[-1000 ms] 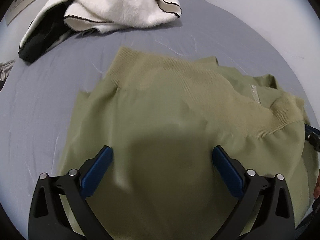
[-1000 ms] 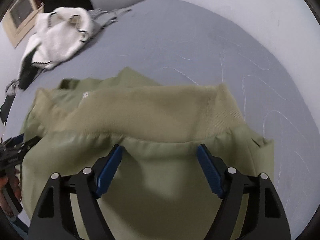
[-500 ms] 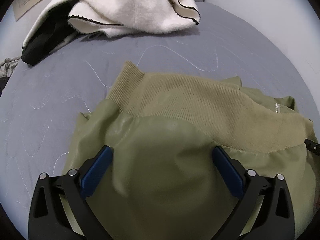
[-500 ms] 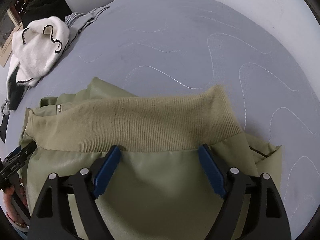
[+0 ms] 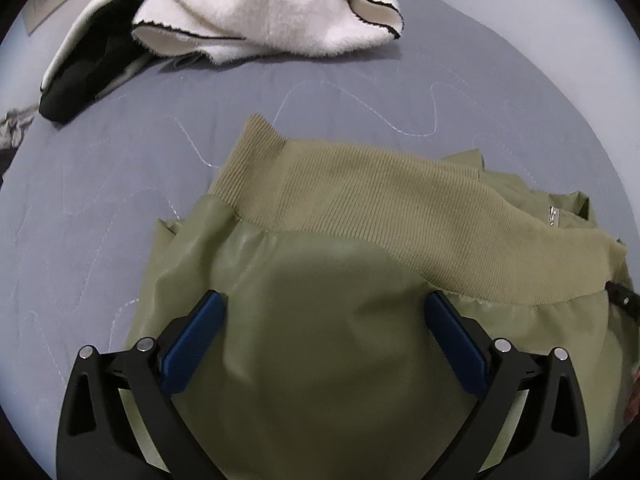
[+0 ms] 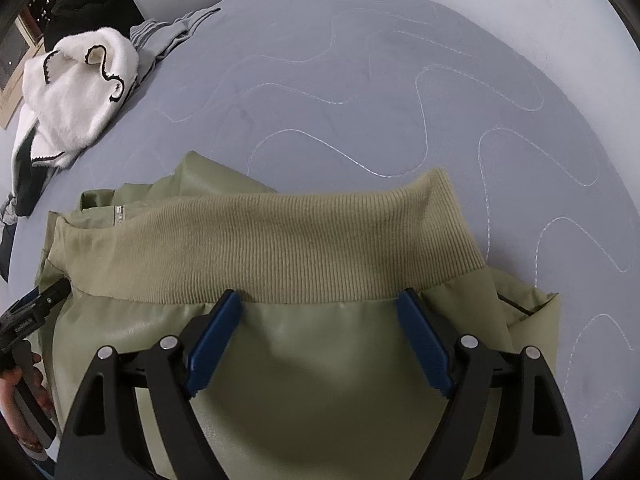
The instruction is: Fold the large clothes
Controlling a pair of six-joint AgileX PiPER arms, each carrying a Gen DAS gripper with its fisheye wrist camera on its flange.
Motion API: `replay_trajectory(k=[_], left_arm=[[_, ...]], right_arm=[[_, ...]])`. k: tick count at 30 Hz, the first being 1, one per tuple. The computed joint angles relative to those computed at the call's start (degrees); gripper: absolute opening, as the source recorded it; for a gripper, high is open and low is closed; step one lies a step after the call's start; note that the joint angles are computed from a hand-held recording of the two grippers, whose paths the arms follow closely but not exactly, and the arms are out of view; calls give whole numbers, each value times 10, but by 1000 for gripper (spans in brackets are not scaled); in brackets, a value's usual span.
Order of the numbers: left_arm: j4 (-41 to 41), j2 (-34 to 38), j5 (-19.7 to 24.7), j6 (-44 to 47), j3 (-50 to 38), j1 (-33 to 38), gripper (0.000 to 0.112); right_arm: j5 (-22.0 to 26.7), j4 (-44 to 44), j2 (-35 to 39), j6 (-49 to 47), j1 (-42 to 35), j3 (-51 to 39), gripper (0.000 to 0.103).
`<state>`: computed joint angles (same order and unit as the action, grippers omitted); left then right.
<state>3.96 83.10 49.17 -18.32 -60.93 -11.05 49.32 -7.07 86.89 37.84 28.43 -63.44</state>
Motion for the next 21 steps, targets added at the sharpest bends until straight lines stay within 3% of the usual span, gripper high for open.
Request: replay_trajectory(k=[7, 16, 21], left_arm=[[35, 5, 69, -11, -59, -28, 97], [59, -111, 146, -57, -50, -134, 97], [81, -170, 172, -148, 2, -213, 97]], right_arm=[[21, -6, -59, 32, 17, -1, 80], [88, -38, -199, 106, 93, 23, 80], [116, -57, -240, 160, 146, 54, 80]])
